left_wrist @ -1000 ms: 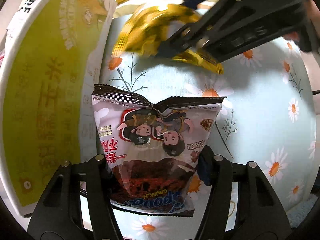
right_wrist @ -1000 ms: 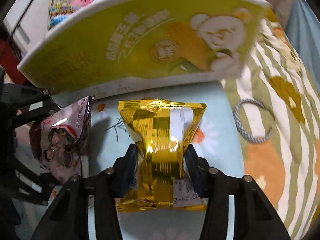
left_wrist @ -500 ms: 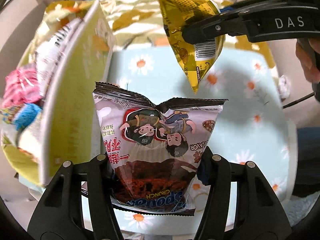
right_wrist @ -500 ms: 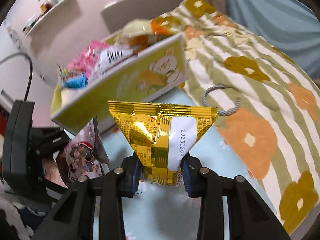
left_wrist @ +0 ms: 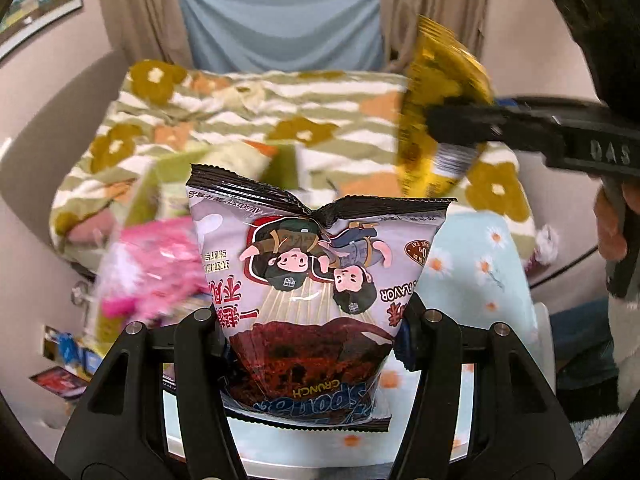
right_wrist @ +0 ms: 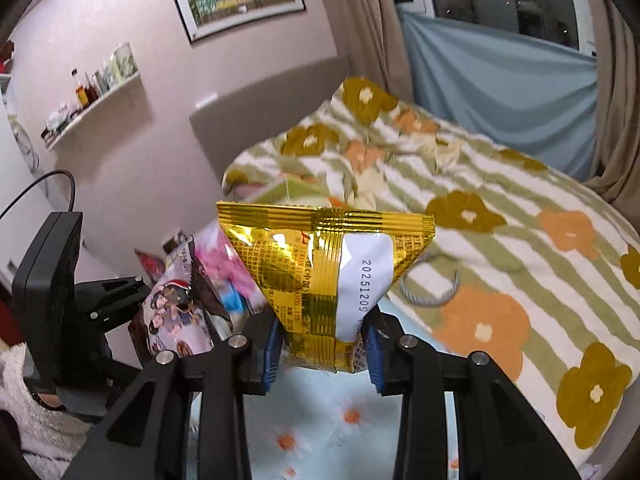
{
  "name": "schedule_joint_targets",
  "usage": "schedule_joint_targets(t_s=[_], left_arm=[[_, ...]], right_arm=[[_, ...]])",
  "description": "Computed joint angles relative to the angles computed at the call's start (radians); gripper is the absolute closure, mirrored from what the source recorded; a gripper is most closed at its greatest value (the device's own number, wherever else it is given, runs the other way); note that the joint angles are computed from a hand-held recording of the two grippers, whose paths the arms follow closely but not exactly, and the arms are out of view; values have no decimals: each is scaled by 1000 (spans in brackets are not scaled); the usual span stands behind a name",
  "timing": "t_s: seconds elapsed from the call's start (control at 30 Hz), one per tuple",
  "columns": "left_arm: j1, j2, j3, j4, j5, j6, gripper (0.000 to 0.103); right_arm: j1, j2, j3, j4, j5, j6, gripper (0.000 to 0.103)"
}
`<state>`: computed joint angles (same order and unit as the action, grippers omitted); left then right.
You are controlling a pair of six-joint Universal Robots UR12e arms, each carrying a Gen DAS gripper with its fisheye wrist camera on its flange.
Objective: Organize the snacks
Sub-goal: 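Drop the chocolate crunch bag in the box left while right drops gold bag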
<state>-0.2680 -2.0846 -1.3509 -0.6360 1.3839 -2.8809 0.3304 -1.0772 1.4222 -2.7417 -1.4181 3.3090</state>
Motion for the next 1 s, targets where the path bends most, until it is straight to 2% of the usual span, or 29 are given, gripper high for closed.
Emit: schedule_joint_targets(t_s=[0.2,0.3,0.47,0.5,0.57,0.6,0.63,0.8,0.93,1.0], left_arm=[[73,-50,116,-75,-12,25,47],[100,-106,219,-164,-24,67,47],[111,-208,383,-318,-57,135,46],[109,-230,416,-356,-68,157,44],[107,-257,458,-403,-76,191,27],[107,-260,461,-403,-78,198,3],[109,-259,453,-388,-87,206,0],[131,-232,408,-377,-162,234,0],[153,-205,356,-364,-200,199,0],[164,-180,309,-328,-217,180,0]], right_arm=[[41,72,-115,12,-61,88,70],[54,114,-177,30,-71,127,70],[77,176,-267,76,-119,184,70],[80,186,-280,85,-134,199,70],[86,202,-297,99,-159,239,70],[88,206,-302,106,-167,258,70],[90,210,-306,115,-176,283,70],[100,214,-309,170,-210,362,70],[111,216,-318,204,-232,380,71],[116,219,-332,226,-232,378,70]])
